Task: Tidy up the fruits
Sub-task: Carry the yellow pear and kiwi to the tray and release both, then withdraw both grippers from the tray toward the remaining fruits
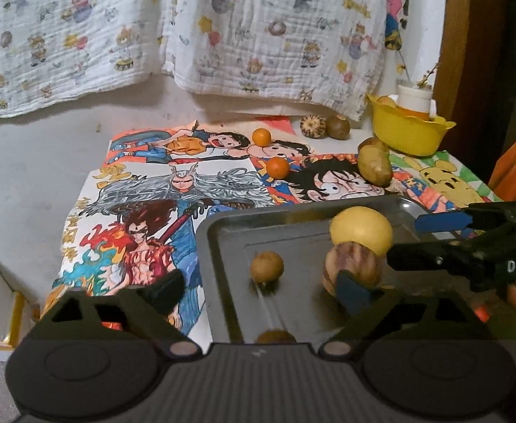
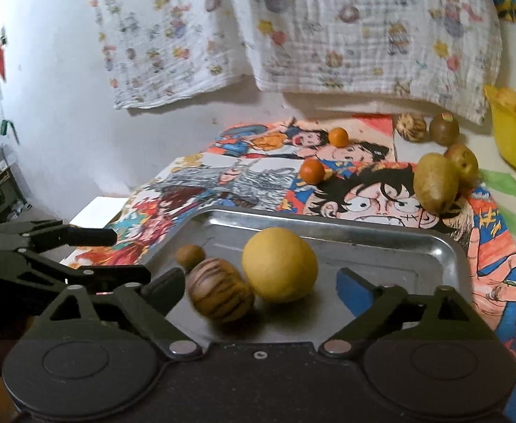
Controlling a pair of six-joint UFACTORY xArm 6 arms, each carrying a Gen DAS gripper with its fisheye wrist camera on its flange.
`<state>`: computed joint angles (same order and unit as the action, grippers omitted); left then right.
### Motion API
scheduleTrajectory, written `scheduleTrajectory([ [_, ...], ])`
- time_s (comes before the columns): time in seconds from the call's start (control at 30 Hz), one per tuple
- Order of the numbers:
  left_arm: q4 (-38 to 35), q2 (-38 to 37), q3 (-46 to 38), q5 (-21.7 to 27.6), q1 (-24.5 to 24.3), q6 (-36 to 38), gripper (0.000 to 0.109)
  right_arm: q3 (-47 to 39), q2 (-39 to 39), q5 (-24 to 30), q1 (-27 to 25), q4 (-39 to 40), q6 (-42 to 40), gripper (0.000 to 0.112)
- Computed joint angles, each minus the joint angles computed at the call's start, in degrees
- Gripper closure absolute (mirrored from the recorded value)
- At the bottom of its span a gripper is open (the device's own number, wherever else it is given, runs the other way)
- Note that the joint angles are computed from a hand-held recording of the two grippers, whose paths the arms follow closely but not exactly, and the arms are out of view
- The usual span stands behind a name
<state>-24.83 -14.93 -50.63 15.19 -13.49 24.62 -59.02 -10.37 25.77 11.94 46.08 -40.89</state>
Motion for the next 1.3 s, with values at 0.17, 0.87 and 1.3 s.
scheduleTrajectory([
  [0.17,0.86,-4.62,4.94,-0.90,-0.98,0.80,0.006,5.62,-5.53,-2.19,1.69,-1.03,-3.06,0.010],
  [0.87,15.87,-16.91,15.20,4.90,1.19,-13.91,0.006,21.38,-21.22,-4.90,-1.30,-20.02,12.07,0.010],
  [1.3,21.06,-13.74,10.90,5.42,3.77,-17.23,0.006,18.78,-16.52,-11.03,-0.90,-16.36,10.86,0.010],
])
